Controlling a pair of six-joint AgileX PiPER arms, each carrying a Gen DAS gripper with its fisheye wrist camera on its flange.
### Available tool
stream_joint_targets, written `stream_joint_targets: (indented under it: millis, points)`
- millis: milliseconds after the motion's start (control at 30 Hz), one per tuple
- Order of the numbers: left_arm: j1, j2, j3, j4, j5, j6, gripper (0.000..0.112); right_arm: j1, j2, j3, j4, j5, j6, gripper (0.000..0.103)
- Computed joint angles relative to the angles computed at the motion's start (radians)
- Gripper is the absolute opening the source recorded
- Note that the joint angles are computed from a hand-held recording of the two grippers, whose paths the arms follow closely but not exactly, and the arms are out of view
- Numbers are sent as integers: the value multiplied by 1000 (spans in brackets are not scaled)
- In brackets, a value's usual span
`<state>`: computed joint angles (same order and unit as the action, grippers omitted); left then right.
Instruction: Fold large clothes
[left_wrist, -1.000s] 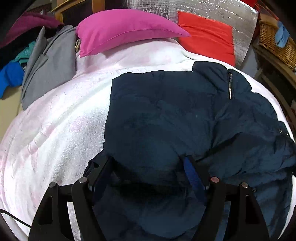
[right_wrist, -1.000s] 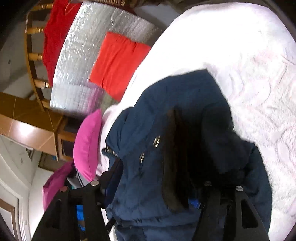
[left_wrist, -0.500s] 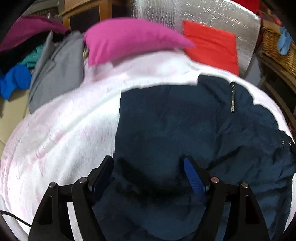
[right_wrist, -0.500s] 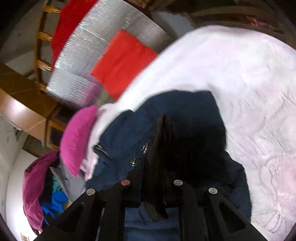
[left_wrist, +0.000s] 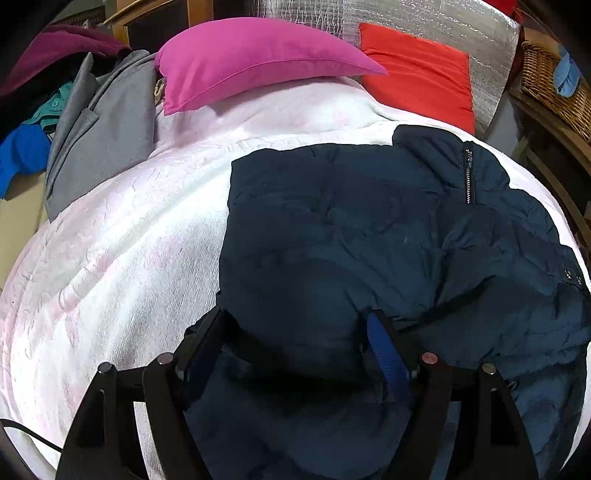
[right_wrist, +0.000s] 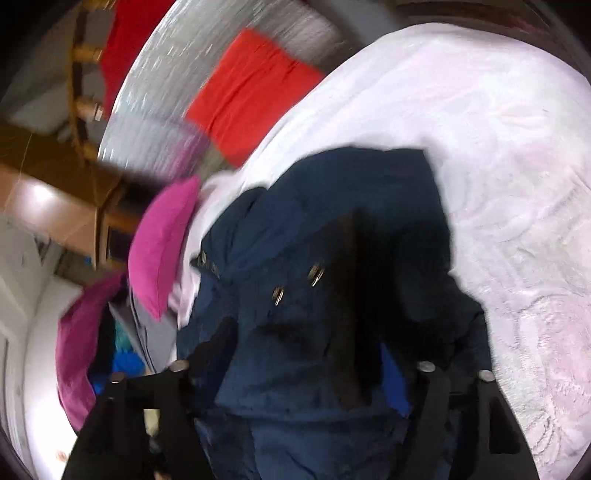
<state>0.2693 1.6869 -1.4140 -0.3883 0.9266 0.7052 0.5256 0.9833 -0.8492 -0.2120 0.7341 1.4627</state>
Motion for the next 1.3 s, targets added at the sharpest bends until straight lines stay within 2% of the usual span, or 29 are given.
stream_joint_targets:
  millis: [33, 67, 133, 200, 267, 333, 433, 500, 633, 767, 867, 933, 1000, 1100, 1167, 1200, 1300]
  points:
    - [-5, -4, 6, 7, -6, -3, 79, 18, 33, -29, 1, 40, -23, 31]
    - [-6, -5, 9, 8, -10, -3, 79, 54, 69, -58, -37, 95, -5, 29]
    - [-7, -8, 14, 9, -15, -1, 79, 94, 102, -88, -86, 149, 22, 20]
    - [-3, -10, 14, 1, -11, 5, 79, 156, 110, -120, -188, 215, 108, 17]
    - [2, -18, 23, -14, -17, 20, 79, 251, 121, -164, -343, 323, 217, 14]
    - [-4, -35, 46, -14, -41, 34, 79, 279, 140, -188, -404, 372, 248, 14]
    - [-18, -61, 84, 1, -87, 48, 79, 199, 201, -193, -341, 356, 169, 14]
    - [-25, -76, 103, 7, -110, 56, 79, 127, 258, -187, -266, 307, 85, 14]
    - [-35, -81, 116, 25, -130, 56, 79, 139, 292, -245, -260, 363, 69, 19]
    - [-37, -83, 118, 30, -132, 53, 79, 124, 258, -247, -236, 360, 66, 21]
    - [-38, -84, 120, 31, -136, 53, 79, 102, 236, -234, -186, 349, 33, 31]
    - [-39, -82, 120, 33, -138, 51, 79, 87, 225, -211, -152, 304, 29, 41]
    - [-41, -80, 119, 33, -140, 53, 79, 93, 216, -195, -141, 286, 36, 43]
    - [-41, -81, 122, 33, -142, 54, 79, 131, 245, -209, -172, 317, 47, 43]
    - [-41, -81, 121, 32, -141, 57, 79, 156, 265, -229, -196, 351, 45, 37]
    - [-40, -81, 121, 31, -140, 58, 79, 173, 275, -242, -212, 374, 45, 31]
    - [-39, -82, 122, 29, -137, 61, 79, 205, 274, -252, -260, 411, 84, 23]
